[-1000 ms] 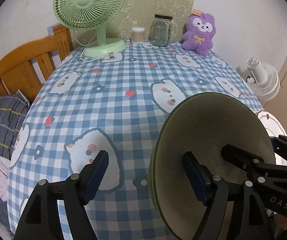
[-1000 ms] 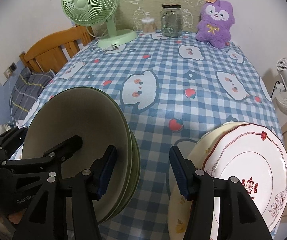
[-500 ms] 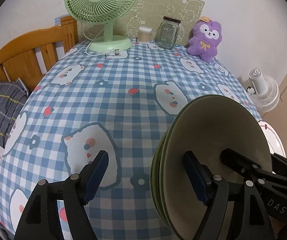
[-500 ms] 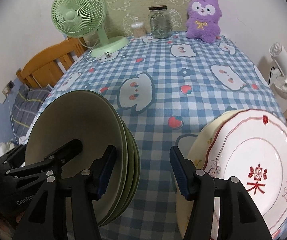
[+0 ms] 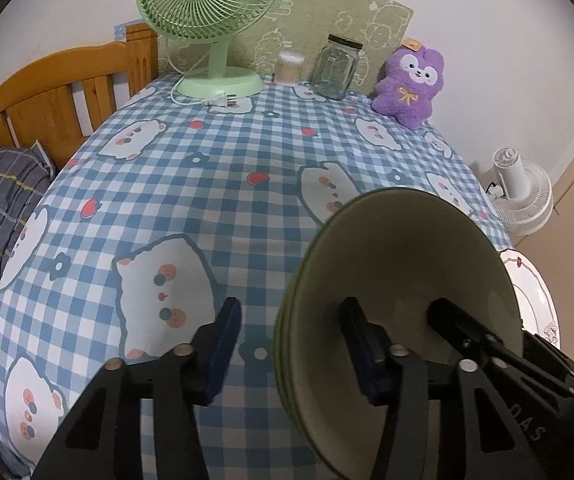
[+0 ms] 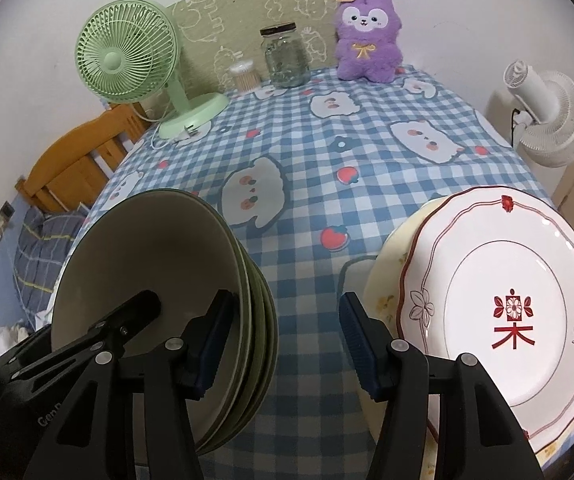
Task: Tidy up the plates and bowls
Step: 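Grasp the rim of the stacked bowls with both tools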
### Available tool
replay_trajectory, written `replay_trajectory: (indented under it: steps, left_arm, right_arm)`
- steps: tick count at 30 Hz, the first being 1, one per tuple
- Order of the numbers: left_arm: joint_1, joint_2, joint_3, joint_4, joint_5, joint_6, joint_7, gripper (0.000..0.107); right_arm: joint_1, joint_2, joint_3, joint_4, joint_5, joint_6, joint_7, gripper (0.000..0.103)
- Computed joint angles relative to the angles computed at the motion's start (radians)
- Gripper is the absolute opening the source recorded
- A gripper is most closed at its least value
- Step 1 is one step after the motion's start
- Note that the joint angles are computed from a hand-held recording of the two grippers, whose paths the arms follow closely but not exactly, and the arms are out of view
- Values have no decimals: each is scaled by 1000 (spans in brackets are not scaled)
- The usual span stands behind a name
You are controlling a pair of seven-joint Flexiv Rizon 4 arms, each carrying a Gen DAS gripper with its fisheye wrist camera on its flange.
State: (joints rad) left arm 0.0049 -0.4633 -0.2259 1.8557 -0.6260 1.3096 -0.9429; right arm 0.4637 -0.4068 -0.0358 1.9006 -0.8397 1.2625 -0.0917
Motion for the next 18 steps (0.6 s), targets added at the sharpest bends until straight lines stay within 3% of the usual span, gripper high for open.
replay_trajectory:
  steps: [2, 5, 18]
  left_arm:
    - [-10, 0, 7, 0, 12, 9, -7, 43]
    - [-27, 1, 19, 2, 48, 33, -17, 35]
    - [-6, 5, -9, 17, 45, 58, -45, 31]
  right_arm:
    - [4, -2, -4, -2, -12, 8, 3, 49]
    - [15, -7, -13, -10, -47, 18, -3, 28]
    - [15, -11, -30, -5, -99, 49, 53, 27]
